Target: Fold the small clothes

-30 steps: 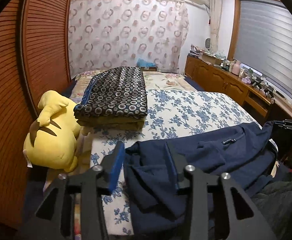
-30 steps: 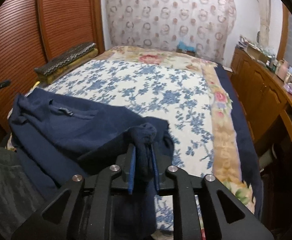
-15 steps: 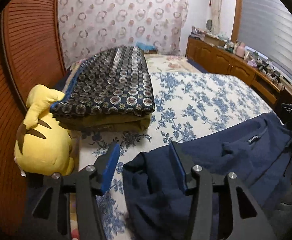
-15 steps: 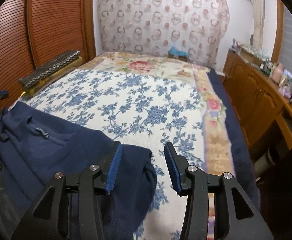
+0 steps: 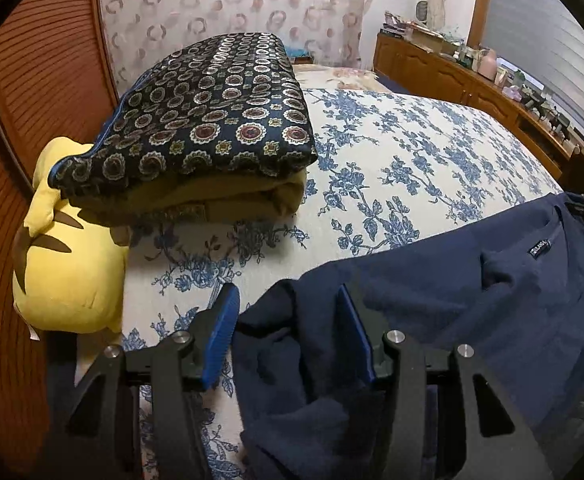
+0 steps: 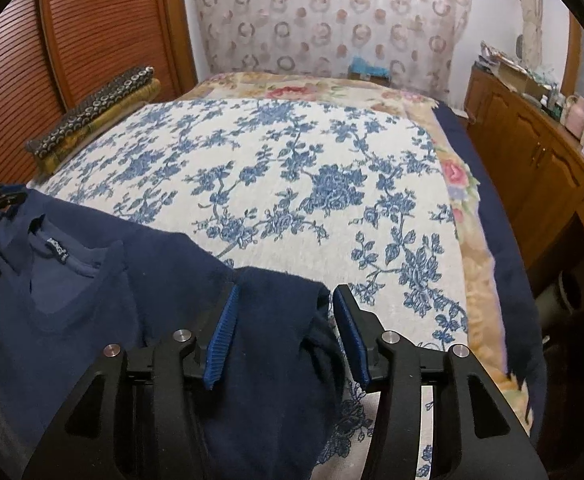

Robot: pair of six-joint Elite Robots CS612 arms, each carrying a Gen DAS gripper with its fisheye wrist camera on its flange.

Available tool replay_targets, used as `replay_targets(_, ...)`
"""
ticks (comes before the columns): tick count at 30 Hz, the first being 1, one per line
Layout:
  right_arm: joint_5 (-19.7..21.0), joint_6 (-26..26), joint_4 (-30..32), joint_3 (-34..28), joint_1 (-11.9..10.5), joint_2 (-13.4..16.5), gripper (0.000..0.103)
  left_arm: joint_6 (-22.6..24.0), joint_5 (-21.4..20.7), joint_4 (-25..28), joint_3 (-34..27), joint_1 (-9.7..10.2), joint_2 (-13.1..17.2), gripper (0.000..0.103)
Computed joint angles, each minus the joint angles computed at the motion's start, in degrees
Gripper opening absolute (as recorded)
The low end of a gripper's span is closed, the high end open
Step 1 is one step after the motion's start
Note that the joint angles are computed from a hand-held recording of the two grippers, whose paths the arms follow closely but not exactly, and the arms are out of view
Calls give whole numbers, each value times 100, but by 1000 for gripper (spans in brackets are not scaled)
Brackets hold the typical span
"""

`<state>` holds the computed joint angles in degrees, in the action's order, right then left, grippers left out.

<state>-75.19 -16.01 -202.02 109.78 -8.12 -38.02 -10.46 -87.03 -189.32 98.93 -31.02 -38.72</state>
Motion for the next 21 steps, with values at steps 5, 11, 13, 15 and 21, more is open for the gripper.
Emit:
replay_targets(5, -118, 15, 116, -39, 5, 30, 60, -63, -83, -14, -18, 26, 29, 53)
replay_targets(11, 79, -24, 236, -69, -18, 29, 64, -72, -200, -35, -36, 66, 44, 53)
replay_targets(13, 142, -115, 296, -84, -5, 26, 64, -63, -191, -27, -38, 69, 44, 53)
replay_targets(15, 173, -212, 331, -93, 9, 25, 64, -33, -204, -22, -35, 75, 41, 53)
replay_targets(21, 223, -304, 390, -101, 15, 22, 63, 120, -353, -89, 2, 66, 33, 39)
